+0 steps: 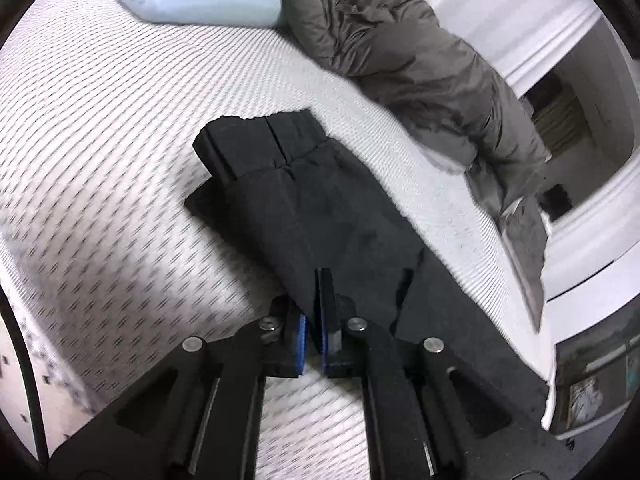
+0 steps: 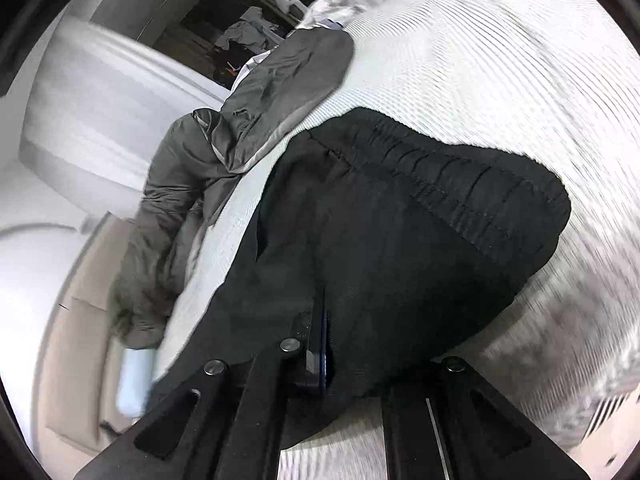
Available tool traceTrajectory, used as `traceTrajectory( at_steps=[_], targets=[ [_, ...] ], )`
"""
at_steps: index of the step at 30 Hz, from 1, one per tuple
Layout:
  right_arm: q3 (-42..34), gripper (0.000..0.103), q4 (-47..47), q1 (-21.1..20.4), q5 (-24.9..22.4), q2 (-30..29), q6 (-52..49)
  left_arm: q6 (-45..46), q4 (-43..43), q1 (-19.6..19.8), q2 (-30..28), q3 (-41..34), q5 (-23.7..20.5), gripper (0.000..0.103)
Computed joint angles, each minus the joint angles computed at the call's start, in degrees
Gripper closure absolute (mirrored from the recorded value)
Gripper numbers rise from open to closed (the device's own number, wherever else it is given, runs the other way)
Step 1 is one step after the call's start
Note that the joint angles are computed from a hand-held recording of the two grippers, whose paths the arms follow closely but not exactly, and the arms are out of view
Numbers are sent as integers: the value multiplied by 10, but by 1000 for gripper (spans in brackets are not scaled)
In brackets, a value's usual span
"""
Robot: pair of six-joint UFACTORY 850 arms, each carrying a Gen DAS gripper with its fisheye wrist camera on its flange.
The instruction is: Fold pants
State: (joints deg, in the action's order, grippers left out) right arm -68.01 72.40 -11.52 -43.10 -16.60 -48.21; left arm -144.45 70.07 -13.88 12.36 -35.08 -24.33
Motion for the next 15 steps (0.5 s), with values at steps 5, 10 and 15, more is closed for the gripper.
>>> traceTrajectory(
  at_steps=[5, 10, 15],
  targets=[
    [-11, 69, -65, -13, -31, -14, 77, 68, -72, -3, 24, 19, -1, 82],
    [6, 16, -165, -3, 86, 45, 111, 102, -124, -83, 64, -8, -197, 25],
    [-20, 16, -282, 7, 153, 57, 208, 146, -79, -109, 37, -59, -180, 1]
  ],
)
